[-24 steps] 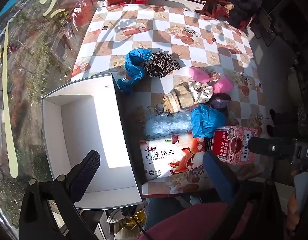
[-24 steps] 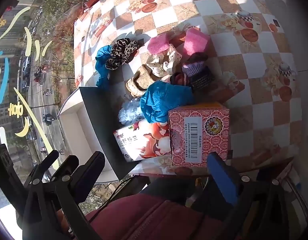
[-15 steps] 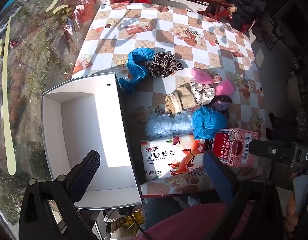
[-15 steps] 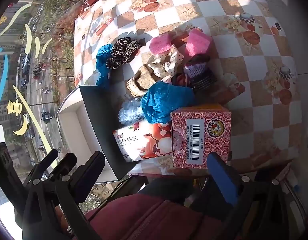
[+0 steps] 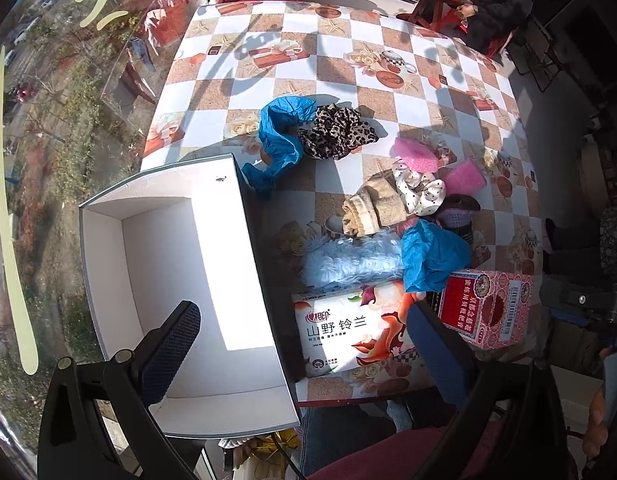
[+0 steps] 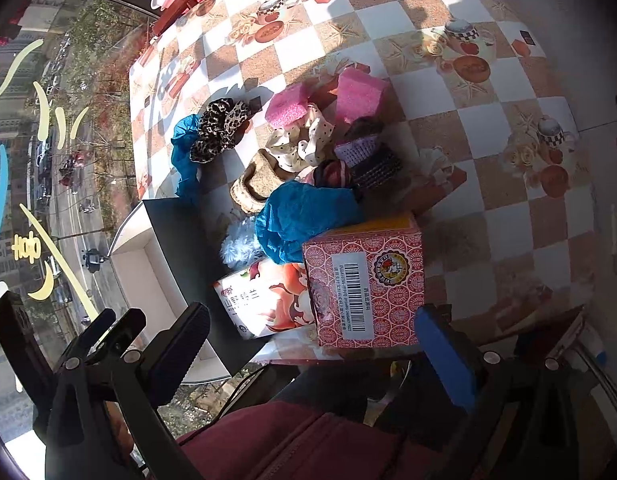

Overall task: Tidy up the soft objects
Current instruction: 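Move both tools toward the pile of soft items on the table, then grasp the blue cloth with the left tool while the right tool grasps the pink sponge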

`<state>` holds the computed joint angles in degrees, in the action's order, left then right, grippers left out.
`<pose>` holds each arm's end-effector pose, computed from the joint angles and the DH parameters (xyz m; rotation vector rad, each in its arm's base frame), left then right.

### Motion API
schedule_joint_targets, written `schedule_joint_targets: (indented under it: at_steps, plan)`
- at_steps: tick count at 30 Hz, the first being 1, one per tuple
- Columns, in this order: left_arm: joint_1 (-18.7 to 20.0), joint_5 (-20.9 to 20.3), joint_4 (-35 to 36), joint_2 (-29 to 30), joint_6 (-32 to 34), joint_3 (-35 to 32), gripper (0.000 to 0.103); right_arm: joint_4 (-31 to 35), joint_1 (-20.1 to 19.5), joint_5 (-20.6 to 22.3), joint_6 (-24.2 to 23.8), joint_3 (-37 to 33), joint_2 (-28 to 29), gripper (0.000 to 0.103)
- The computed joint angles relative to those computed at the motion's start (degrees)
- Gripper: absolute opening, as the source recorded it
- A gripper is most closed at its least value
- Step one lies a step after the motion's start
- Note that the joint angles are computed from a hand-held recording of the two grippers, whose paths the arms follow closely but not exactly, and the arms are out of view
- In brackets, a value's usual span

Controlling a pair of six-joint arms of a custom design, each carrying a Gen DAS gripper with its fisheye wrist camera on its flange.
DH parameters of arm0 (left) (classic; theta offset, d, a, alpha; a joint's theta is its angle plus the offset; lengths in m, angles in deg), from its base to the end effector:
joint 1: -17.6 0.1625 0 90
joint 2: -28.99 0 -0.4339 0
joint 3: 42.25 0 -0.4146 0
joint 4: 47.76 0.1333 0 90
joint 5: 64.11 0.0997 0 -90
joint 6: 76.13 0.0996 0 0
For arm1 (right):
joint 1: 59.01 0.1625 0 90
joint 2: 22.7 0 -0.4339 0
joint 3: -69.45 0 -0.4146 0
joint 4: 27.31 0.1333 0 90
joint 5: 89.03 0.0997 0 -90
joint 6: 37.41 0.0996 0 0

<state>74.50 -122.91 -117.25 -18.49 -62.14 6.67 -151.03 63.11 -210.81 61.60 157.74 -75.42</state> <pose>-0.2647 -0.7446 0.3556 1.1324 2.2571 0.3653 0.4390 -0.5473 0.1787 -1.5315 -2.3420 0.7065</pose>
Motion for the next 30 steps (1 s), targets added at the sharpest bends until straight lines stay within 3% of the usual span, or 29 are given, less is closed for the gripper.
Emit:
schedule_joint_targets:
  at_steps: [8, 11, 14, 19, 22, 26, 30]
  plan:
    - [0.6, -0.2, -0.9, 7.0, 4.0, -8.4, 0.103, 5.4, 0.1, -4.0, 8.9, 2.9, -4.1, 0.103]
    - [0.3, 1.9, -6.6, 8.4, 8.5, -8.4, 0.103, 6.9, -0.1, -4.8, 11.0, 3.7, -5.3, 0.103]
    - [0.6, 3.9, -4.9, 12.5, 8.9, -13.6, 0.103, 9.1, -0.6, -5.2, 11.8, 4.0, -6.2, 0.103]
    - [1.3, 4.8, -6.6, 17.7, 8.9, -18.9, 0.103, 8.0, -2.1, -5.3, 8.1, 6.2, -7.8, 0.103]
    - [1.6, 4.4, -10.3, 18.4, 10.7, -17.1, 0.103, 6.2, -3.6, -4.8, 5.5, 8.4, -9.0, 0.103]
    - [1.6, 8.1, -15.3, 18.4, 12.7, -12.7, 0.103, 7.5, -6.2, -2.8, 2.2, 9.2, -9.9, 0.103]
    - [2.0, 10.7, -14.4, 21.2, 12.0, -14.4, 0.103, 9.0, -8.4, -1.8, -3.7, 8.2, -9.1, 0.103]
